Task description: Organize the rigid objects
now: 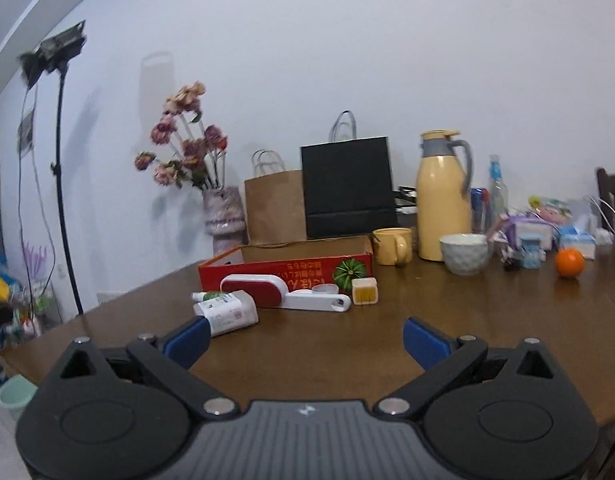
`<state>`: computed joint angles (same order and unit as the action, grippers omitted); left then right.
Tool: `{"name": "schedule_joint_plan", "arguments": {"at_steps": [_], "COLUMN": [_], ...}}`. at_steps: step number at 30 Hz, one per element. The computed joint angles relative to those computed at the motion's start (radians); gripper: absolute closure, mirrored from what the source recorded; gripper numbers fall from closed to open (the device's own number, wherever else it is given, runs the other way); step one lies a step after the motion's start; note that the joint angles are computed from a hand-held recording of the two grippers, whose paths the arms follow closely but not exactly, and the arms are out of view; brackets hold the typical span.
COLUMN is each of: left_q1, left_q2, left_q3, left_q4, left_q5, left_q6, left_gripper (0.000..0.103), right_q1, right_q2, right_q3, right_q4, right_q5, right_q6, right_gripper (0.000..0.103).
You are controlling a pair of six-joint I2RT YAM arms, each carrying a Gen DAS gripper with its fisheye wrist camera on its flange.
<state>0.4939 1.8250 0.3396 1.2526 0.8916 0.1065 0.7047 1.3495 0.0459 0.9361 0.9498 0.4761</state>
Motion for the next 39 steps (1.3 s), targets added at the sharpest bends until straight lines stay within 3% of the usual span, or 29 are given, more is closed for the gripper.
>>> {"name": "schedule_joint_plan", "arguments": {"at_steps": [3,6,10,16,17,22,28,30,35,39], "left_q1": [0.018,-0.010,-0.036,-0.134,-0.162,-0.266,-0.413,-0.457,-0.550,-0.604], "left_q2": [0.029,0.075,0.155,0.221,0.222,0.186,0.150,0.186,0.400,0.635], "left_q3": [-0.001,0.000,-0.013,0.002,0.014,0.125,0.430,0.588,1.031,1.477], "left_q4": [0.007,0.069,0.186,0.259,0.251,0.139,-0.301,-0.495,-0.833,-1.142], "left_q5": [0.053,0.026,-0.005,-0.111,-0.142,-0.230,-0.367,-0.394,-0.444,-0.533], "left_q6": [0.007,0.001,-0.024,-0.001,0.007,-0.046,0.003,0.023,0.004,-0.032], "left_gripper": [0.000,0.000,0.000,0.000,0.000,0.000,0.000,0.000,0.000,0.000], "right_q1": [0.118,0.153,0.101,0.037,0.010,-0.221,-0.532,-0.631,-0.808,-0.873], "right_q2": [0.024,0.151,0.195,0.277,0.293,0.168,0.154,0.195,0.420,0.619], "right_q3": [-0.014,-0.006,0.014,0.008,0.009,0.063,0.240,0.361,0.712,1.001], "right_q4": [-0.009,0.101,0.097,0.249,0.283,0.151,0.019,-0.099,-0.340,-0.514], "right_q5": [0.109,0.141,0.039,0.013,-0.005,-0.206,-0.490,-0.589,-0.831,-0.897], "right_q6": [0.116,0.131,0.123,0.057,0.027,-0.078,-0.243,-0.269,-0.344,-0.445], "right_gripper": [0.000,0.000,0.000,0.000,0.000,0.000,0.000,0.001,0.003,0.005]}}
